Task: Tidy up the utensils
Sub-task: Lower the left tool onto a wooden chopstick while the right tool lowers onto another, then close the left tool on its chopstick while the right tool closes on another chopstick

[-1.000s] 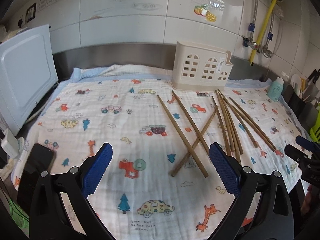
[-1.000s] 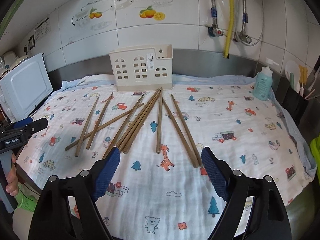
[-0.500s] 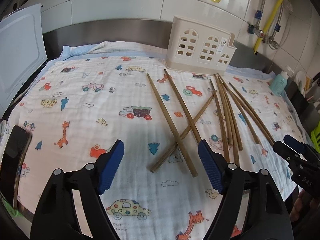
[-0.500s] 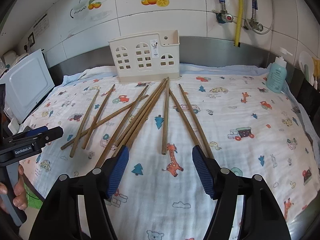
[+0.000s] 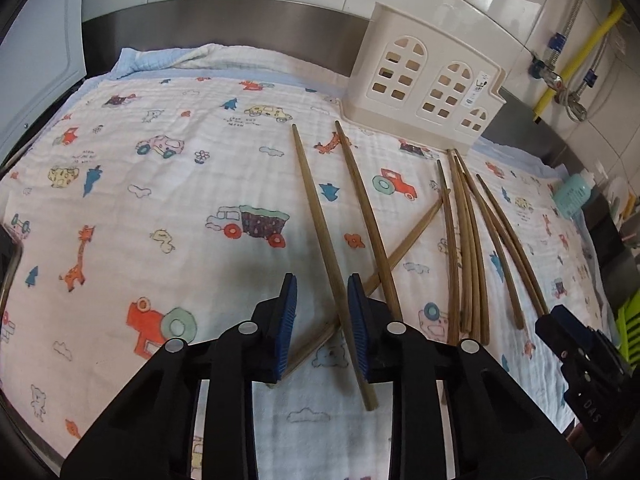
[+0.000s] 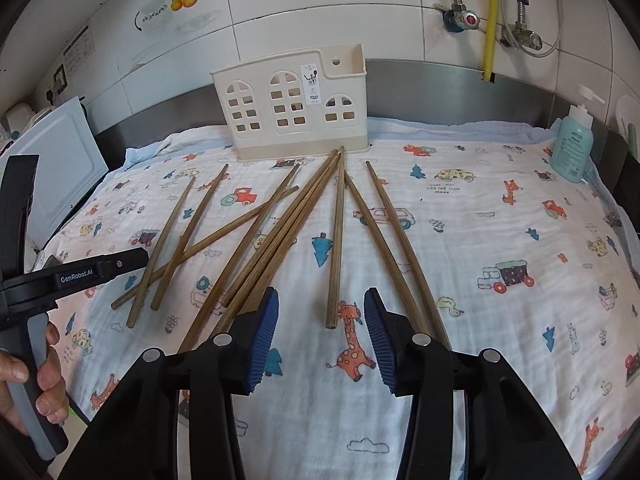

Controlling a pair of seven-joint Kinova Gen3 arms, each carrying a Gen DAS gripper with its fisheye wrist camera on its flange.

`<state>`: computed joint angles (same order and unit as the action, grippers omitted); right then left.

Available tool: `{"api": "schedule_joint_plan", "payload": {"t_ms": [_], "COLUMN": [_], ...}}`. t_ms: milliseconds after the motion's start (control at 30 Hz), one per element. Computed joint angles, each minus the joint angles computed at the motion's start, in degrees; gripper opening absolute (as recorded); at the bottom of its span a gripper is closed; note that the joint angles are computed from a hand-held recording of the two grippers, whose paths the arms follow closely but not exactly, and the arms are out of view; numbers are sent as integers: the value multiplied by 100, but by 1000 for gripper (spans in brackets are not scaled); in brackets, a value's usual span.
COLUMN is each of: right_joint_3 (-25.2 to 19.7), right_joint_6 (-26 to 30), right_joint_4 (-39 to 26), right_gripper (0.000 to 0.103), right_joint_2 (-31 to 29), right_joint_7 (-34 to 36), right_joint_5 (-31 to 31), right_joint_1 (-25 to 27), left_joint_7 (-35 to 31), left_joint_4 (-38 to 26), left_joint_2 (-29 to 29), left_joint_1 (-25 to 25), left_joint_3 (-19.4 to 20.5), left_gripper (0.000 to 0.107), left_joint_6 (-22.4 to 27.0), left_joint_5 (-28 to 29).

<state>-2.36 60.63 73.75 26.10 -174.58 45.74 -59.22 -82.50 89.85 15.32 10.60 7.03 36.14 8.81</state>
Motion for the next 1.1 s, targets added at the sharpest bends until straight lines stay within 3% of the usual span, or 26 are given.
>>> {"api": "schedule_joint_plan", "payload": {"t_ms": [500, 600, 1100], "right_joint_3": [28, 32, 84], "right_joint_6": [-329, -392, -315], "right_joint_4": [102, 144, -217], "right_gripper": [41, 36, 18], "right_joint_2": [11, -12, 261], "right_joint_7": [80, 72, 532], "right_joint_5": [-120, -133, -706], "right_joint_1": [148, 168, 427], "left_joint_7": [452, 431, -569], "left_joint_4": [-196, -200, -331], "left_joint_2": [214, 224, 306], "left_joint_1": [132, 116, -387], "left_joint_3": [-62, -41, 148], "left_gripper": [14, 12, 7], "left_joint_6": [171, 158, 413], "left_joint_5": [-121, -134, 462]}}
